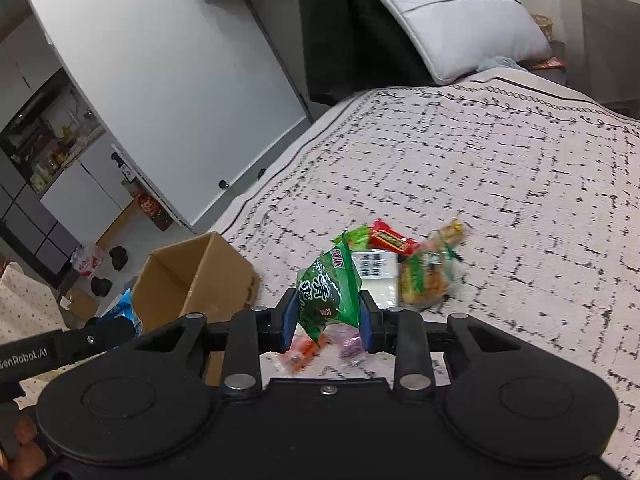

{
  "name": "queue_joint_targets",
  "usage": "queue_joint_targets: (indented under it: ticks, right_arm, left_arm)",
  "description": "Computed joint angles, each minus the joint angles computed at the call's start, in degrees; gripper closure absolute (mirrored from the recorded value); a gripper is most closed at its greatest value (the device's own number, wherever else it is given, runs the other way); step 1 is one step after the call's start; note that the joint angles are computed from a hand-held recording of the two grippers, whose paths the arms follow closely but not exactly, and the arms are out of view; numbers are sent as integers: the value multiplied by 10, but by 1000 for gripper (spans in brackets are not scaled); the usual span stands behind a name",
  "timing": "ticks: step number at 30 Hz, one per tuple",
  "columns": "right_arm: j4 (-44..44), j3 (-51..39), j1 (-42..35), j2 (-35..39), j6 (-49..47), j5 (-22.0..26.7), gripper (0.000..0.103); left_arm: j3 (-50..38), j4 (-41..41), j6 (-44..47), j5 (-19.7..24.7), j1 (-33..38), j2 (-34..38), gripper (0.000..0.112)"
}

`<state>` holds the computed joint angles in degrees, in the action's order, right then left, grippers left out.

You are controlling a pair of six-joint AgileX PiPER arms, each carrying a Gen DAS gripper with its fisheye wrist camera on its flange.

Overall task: Organize snacks
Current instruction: 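Carry both packets over the cardboard box and release them inside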

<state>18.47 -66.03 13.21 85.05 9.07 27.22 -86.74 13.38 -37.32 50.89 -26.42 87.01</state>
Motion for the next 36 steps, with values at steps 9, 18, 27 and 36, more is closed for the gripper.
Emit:
queue_joint_targets:
  ticks: [9, 18, 27, 36]
  right_arm:
    - [-49, -5, 65, 12, 93, -51, 73]
    - [-43, -22, 114, 48, 100, -89, 73]
    - [-97, -53, 160, 76, 143, -103, 73]
    - [-146, -103, 195, 107, 182, -78, 72]
  left_arm:
    - [12, -26, 42, -4, 55, -21, 72]
    - [25, -88, 119, -18, 133, -30, 72]
    - [31, -162, 198, -33, 200, -14, 72]
    - [16, -231, 272, -37, 245, 22, 72]
